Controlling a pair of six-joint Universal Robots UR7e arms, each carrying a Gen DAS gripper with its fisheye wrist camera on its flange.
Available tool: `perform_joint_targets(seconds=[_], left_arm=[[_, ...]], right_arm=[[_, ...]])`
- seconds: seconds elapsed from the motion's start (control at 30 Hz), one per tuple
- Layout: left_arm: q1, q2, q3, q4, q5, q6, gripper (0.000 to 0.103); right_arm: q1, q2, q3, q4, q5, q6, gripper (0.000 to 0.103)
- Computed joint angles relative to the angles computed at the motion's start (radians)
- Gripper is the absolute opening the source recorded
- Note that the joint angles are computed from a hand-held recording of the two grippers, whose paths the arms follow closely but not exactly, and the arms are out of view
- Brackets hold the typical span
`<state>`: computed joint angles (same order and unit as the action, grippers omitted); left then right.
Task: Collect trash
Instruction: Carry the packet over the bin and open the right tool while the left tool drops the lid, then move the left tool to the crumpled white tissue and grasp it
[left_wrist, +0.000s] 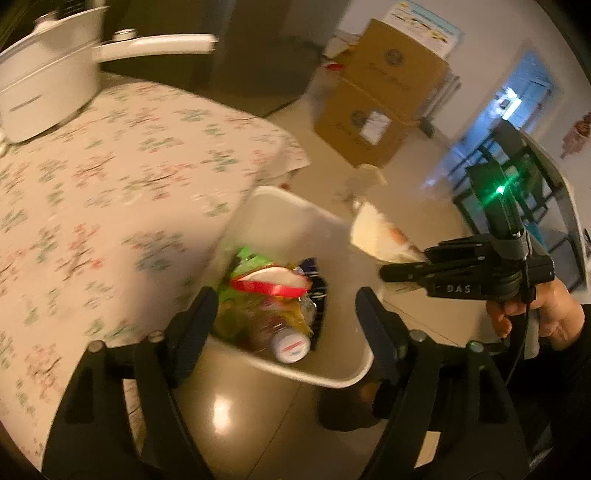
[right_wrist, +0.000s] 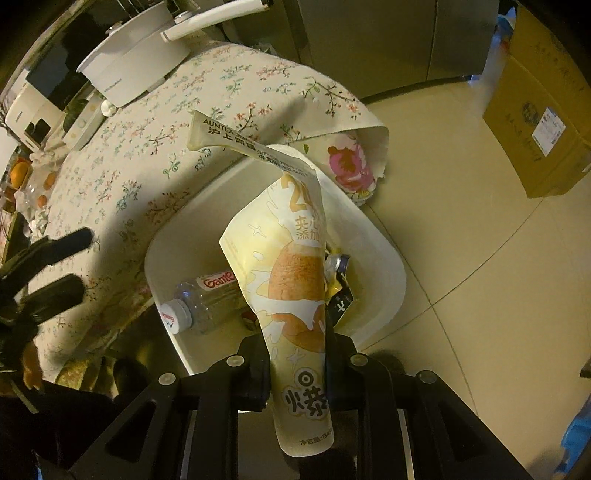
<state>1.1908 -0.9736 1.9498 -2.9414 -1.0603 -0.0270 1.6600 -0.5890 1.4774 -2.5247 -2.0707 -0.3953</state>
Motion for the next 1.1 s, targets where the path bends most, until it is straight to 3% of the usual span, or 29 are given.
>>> perform_joint_targets(seconds=[0.2,0.3,0.33,0.37,0.43,0.8,1.1], left_arm=[[0.011,-0.053,0.039,0.042,0.055,-0.068,0.087],[0.013,-0.081,0.062,0.044,0.075,-0.077,0.089],[0.013,-0.091,0.071,0.045,0.083,-0.081,0.09],[0.012,-0.101,0.08,0.044,0.09,-0.084,0.093],[0.016,-0.12,0.096,0.046,0.103,-0.088,0.096],[0.048,-0.228,0.177,0.053,0.163,-0.149,0.099],[0.083,-0.325,0.231,0.033,0.204,-0.202,0.099]], right_arm=[[0.012,0.026,-0.019,0.02,-0.021,0.01,0.024],[0.017,0.035,-0.026,0.018,-0.03,0.023,0.031],[0.019,0.037,-0.027,0.017,-0.033,0.03,0.035],[0.021,0.041,-0.032,0.022,-0.037,0.042,0.05],[0.025,0.042,-0.031,0.012,-0.04,0.05,0.066],[0.064,0.075,-0.055,-0.004,-0.076,0.016,0.074],[0.133,0.133,-0.099,-0.038,-0.043,-0.027,0.079]])
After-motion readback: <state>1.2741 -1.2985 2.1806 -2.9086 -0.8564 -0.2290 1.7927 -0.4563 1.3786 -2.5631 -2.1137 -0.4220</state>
